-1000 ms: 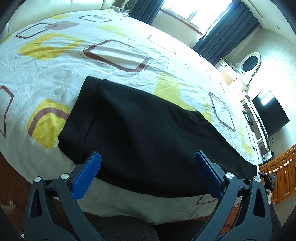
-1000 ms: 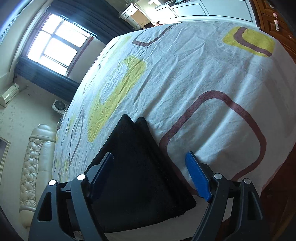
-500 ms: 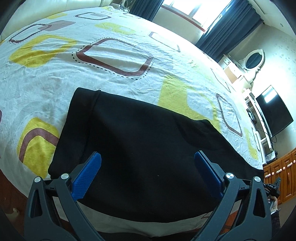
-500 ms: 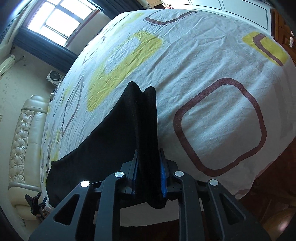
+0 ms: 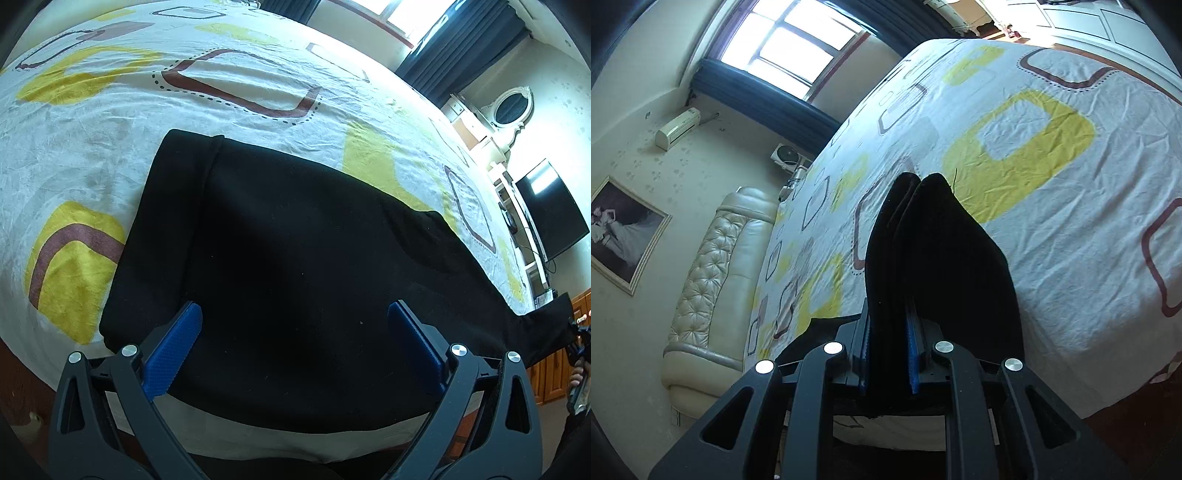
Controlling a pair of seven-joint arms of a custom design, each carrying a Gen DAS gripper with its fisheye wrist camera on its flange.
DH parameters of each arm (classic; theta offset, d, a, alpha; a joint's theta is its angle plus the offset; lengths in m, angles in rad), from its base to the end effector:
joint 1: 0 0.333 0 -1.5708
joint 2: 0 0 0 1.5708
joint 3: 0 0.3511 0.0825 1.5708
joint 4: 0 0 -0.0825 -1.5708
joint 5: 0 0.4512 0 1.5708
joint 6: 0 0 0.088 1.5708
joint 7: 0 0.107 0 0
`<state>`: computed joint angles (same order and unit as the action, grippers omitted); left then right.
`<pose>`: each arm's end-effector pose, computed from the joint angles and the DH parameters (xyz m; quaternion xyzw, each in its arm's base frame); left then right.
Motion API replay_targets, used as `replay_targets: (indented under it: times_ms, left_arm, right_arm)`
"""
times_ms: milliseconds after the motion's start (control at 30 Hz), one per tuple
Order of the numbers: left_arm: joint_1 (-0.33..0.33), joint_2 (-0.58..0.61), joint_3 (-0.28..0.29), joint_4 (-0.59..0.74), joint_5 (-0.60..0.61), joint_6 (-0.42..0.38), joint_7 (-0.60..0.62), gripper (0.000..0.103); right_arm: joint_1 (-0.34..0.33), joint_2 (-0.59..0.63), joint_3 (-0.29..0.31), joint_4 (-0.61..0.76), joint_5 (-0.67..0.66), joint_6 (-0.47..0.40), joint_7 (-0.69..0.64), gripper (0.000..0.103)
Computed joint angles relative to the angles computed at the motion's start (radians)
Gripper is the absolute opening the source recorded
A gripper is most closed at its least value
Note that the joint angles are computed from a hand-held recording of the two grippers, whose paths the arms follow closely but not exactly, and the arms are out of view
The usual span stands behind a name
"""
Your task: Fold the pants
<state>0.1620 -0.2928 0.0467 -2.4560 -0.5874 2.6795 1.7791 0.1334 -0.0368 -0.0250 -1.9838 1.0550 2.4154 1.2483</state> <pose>0.5095 0.1261 0.4551 -0.8082 0.4991 -0.2977 0.0956 0.6430 0.0744 0.5446 -0.5517 0.6964 0.1031 0.4472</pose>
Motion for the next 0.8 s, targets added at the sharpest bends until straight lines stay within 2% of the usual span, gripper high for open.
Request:
replay_targets:
  times_ms: [133,267,433,567,700,767,800]
  left_arm:
    - [0.013,0.001,-0.016,0.005,0.055,-0.017,-0.040,0.100]
    - [0.003,-0.003,0.002,0.008,0.021,-0.037,-0.034,0.100]
    - [0.001,-0.001,0.014,0.013,-0.026,-0.048,-0.019,0.100]
    - [0.007,-0.003,0.004,0.012,-0.016,-0.049,-0.028,0.100]
    - [0.006,-0.002,0.004,0.013,-0.016,-0.047,-0.027,0.100]
    - [0.007,-0.002,0.003,0.013,-0.011,-0.048,-0.026,0.100]
    - [0.007,-0.002,0.002,0.013,-0.010,-0.047,-0.025,0.100]
  right_arm:
    - [0.042,0.059,0.046,0.077,0.016,-0.004,-0.006,0.016]
    - [0.079,0.137,0.097,0.157,-0.032,-0.003,0.023,0.016]
    - [0.121,0.234,0.155,0.226,-0.157,0.028,0.107,0.016]
    - [0.152,0.304,0.191,0.262,-0.263,0.047,0.184,0.016]
    - [0.190,0.364,0.201,0.293,-0.444,0.041,0.294,0.016]
    - [0.177,0.371,0.223,0.286,-0.449,0.040,0.303,0.026]
    - [0.157,0.369,0.243,0.279,-0.407,0.036,0.281,0.038]
